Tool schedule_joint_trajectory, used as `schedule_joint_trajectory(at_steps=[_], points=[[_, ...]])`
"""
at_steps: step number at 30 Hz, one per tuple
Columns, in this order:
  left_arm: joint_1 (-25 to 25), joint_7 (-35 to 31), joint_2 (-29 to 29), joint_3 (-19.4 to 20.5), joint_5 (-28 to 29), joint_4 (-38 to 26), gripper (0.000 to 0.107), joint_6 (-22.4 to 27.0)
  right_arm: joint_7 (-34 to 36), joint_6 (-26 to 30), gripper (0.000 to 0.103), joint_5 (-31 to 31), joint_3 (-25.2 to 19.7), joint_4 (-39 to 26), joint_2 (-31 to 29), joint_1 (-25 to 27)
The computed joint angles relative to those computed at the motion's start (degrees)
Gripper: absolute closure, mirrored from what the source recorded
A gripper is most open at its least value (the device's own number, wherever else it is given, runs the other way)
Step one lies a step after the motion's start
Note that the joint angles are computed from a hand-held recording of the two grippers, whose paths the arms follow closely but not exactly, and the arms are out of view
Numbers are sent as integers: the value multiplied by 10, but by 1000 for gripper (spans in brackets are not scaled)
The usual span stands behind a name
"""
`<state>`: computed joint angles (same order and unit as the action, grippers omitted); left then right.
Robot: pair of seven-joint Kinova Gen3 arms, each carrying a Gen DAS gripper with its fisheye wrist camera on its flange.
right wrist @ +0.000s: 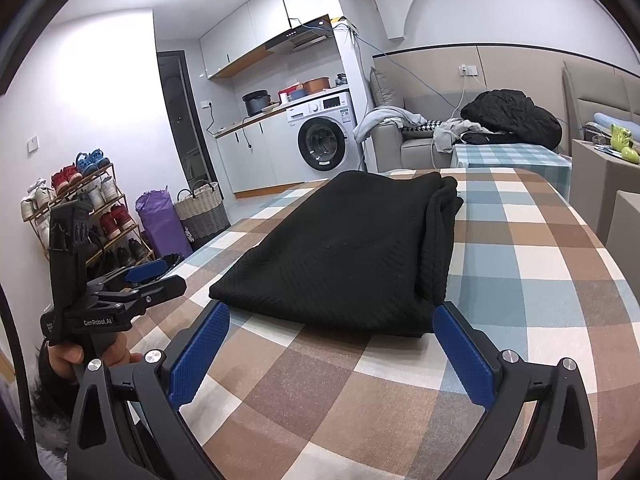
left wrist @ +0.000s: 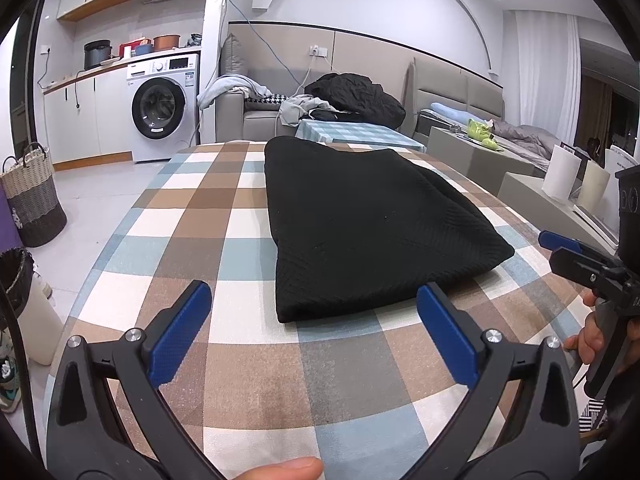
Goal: Fold small clothes
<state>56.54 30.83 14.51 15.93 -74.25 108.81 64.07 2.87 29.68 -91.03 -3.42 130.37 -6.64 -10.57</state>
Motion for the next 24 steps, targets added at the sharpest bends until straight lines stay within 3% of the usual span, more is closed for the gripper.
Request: schedule_joint_trajectory(at_steps=[24], points=[[-1, 0, 0, 0, 0, 0, 6, -1, -2, 2, 0, 5, 1, -1, 3, -1]])
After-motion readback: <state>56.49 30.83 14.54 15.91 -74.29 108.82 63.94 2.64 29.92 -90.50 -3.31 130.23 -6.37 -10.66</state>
